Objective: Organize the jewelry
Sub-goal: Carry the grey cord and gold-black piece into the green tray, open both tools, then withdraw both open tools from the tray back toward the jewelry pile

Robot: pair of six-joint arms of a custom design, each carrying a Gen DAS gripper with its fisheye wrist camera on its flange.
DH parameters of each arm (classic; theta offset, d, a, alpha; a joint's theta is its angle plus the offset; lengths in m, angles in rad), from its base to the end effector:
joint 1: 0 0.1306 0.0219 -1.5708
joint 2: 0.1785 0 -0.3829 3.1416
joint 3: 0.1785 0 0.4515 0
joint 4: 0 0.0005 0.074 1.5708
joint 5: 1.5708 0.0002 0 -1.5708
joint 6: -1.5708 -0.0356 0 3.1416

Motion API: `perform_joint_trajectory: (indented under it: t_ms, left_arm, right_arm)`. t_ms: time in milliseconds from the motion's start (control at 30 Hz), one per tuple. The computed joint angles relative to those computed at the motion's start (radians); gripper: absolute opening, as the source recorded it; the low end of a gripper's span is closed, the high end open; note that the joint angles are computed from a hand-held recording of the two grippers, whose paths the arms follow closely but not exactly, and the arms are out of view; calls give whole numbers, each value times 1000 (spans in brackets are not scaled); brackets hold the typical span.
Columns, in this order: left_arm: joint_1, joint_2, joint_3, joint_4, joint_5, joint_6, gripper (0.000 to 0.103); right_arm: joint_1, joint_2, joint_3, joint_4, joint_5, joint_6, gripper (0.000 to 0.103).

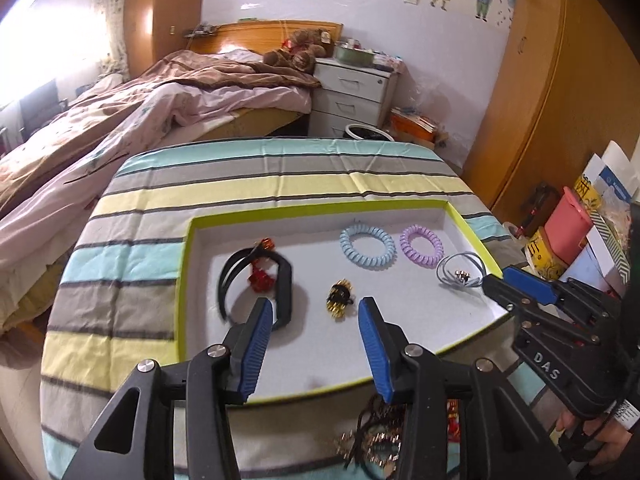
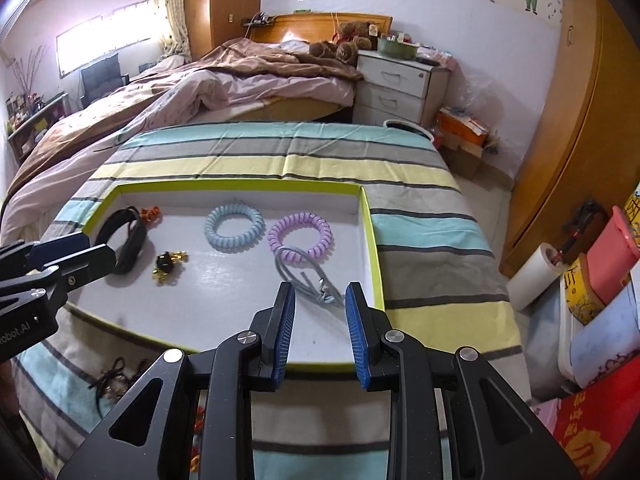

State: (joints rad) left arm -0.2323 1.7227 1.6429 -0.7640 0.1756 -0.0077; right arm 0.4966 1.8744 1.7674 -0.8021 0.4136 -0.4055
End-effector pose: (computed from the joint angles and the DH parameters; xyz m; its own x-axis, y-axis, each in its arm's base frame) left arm 0.6490 -0.1604 0.3752 -0.7245 0.1792 -0.6656 0.3453 0.9301 -0.1254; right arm 0.6345 0.3270 0.3374 -0.7238 0.0186 -0.6897 0.0723 0.9962 -0.0490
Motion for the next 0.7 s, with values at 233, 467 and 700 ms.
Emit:
perform_joint_trajectory:
  t_ms: [233, 467, 700]
  left_arm:
    - [13, -103, -123, 51, -1, 12, 44]
    - [19, -176, -211, 82, 4, 31, 44]
    - [29, -221, -276, 94, 8, 44, 44]
  right_arm:
    - [34, -59, -66, 26, 28, -38, 27]
    - [62, -118, -134, 54, 63, -126, 27]
    - [84, -160, -207, 85, 61, -185, 27]
